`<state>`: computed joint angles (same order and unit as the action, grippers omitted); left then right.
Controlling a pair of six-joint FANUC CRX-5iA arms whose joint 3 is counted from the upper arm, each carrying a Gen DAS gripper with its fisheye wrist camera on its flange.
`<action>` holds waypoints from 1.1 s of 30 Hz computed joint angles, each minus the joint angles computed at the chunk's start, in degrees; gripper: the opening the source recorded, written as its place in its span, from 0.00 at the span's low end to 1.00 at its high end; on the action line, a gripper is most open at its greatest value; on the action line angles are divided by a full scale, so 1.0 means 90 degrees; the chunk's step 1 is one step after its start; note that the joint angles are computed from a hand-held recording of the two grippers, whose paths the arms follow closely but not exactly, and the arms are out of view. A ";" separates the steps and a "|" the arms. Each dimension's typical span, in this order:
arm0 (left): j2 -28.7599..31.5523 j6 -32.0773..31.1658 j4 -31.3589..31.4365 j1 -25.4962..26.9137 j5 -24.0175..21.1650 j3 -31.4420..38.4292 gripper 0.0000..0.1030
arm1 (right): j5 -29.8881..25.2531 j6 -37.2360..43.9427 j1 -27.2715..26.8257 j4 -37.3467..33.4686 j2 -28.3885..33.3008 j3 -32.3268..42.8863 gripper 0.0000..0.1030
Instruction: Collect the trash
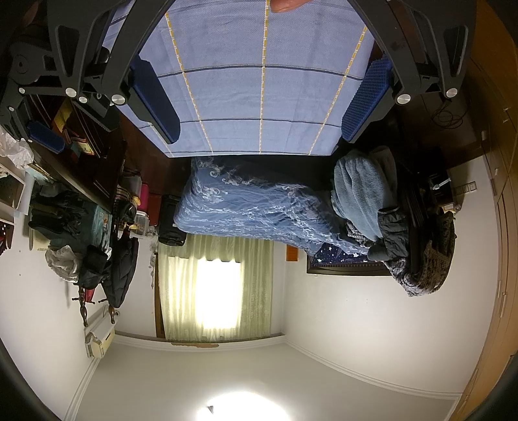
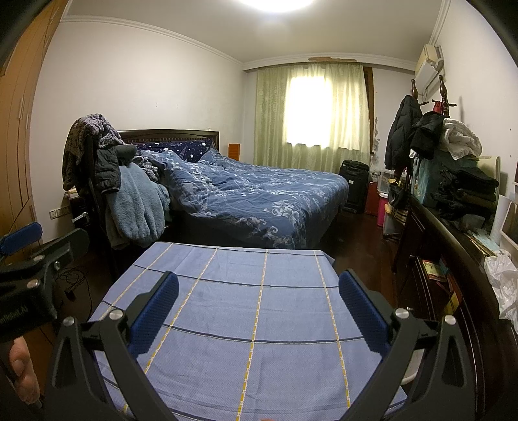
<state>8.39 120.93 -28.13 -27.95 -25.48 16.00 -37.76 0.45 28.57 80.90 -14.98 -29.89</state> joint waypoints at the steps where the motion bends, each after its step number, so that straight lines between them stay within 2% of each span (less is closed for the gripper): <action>1: 0.0001 0.0014 -0.0010 -0.0003 -0.0002 0.0003 0.96 | 0.0008 -0.0002 -0.0005 0.0004 -0.0002 -0.0004 0.97; 33: 0.0005 -0.0021 0.0016 -0.0017 -0.0031 0.0035 0.96 | -0.0026 0.0019 0.0025 -0.0018 0.0032 0.0044 0.97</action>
<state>8.43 120.74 -27.99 -28.10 -25.76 16.32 -37.99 0.62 28.79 80.74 -14.69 -29.50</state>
